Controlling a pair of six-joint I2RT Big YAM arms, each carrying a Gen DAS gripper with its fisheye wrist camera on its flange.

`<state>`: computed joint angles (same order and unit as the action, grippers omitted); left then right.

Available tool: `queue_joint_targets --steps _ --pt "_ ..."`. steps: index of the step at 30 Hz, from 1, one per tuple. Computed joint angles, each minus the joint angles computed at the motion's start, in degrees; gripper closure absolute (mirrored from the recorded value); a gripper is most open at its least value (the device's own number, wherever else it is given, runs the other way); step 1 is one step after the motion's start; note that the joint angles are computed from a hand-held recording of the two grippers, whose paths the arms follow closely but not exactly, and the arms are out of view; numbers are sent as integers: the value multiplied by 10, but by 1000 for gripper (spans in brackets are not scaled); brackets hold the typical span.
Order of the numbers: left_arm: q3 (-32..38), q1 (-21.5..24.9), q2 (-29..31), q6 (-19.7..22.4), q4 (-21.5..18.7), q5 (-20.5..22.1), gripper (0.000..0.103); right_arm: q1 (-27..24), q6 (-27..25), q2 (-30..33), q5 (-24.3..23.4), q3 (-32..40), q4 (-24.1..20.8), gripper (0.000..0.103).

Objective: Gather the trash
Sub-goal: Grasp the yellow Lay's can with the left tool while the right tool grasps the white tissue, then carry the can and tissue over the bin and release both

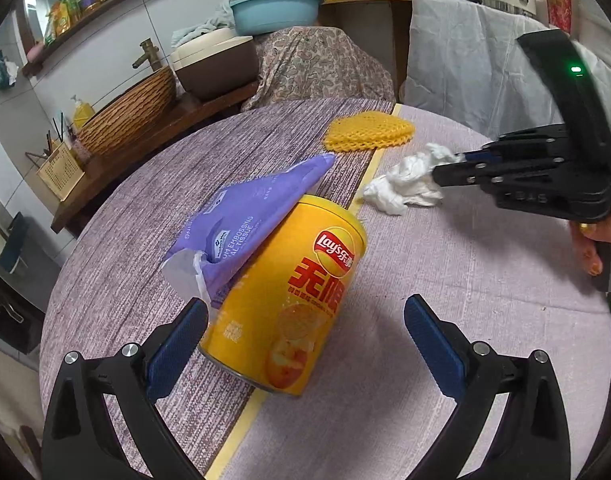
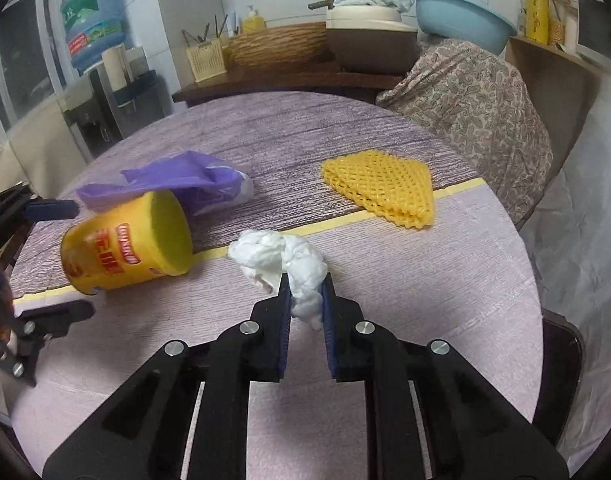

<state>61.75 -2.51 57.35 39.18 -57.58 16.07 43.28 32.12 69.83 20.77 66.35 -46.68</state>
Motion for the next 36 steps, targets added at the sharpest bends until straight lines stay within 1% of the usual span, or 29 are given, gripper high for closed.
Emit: queue_joint_targets --steps 5,7,9,12,14,15,17,19,20,26,29,32,36 --pt "9 -11 15 10 -8 -18 6 22 18 -33 18 -16 -11 88" --pt "13 -20 24 15 -7 -38 6 31 25 -43 22 -22 -13 88" --pt "20 -28 35 27 -15 -55 6 42 32 -54 26 -29 -11 88" --pt "27 -44 52 40 -17 -93 6 59 42 -65 39 -36 -12 88" --pt "30 -54 60 47 -16 -116 15 64 45 -71 44 -40 -15 88" --pt "31 -58 62 49 -18 -124 17 65 45 -73 46 -42 -16 88" --pt "30 -64 62 51 -19 -131 25 70 53 -78 48 -46 -18 88" --pt "21 -71 53 51 -6 -144 30 72 61 -85 48 -53 -19 88" --pt "18 -72 49 53 -6 -145 30 73 65 -89 48 -57 -18 88" --pt "11 -73 32 42 -20 -126 31 84 83 -110 54 -80 -12 88" --pt "2 -70 9 31 -24 -96 32 90 96 -127 58 -92 -5 88" --pt "-8 -72 -21 1 -31 -52 32 106 112 -149 75 -106 -7 88" --pt "-23 -88 -59 -47 -33 -6 33 131 134 -178 110 -122 -22 88"
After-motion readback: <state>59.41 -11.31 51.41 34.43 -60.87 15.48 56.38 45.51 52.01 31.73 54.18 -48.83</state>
